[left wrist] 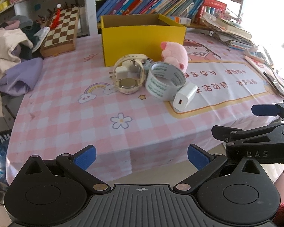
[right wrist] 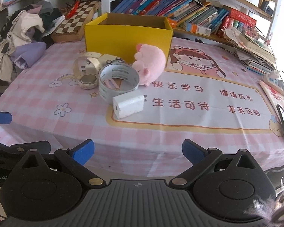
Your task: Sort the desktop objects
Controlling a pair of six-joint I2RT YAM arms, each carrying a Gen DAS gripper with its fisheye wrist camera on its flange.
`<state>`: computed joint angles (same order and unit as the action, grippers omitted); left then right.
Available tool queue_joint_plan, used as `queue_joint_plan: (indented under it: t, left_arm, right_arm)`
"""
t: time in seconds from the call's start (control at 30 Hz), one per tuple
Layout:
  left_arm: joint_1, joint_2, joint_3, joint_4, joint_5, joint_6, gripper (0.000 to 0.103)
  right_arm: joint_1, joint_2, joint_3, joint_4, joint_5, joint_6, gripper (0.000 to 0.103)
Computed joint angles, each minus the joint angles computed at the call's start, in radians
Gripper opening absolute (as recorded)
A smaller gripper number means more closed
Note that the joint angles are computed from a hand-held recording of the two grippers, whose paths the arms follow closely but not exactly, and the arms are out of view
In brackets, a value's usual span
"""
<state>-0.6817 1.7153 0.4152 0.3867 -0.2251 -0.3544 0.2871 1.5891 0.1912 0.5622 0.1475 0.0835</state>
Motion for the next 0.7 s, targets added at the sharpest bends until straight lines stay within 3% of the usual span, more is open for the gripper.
queue_joint_plan:
  t: [0.33, 0.7]
  left_arm:
    - [0.011, 0.008, 0.005, 0.012, 0.001, -0.018, 0.103]
    - [-0.001, 0.034, 0.04, 0.039, -0.043, -0.006, 0.103]
  right_arm:
    - [-0.006, 0.011, 0.025, -0.013, -0.004, -0.029, 0.101]
    - [-0.055, 0.05, 0.034, 0.079, -0.031, -0.09, 0.101]
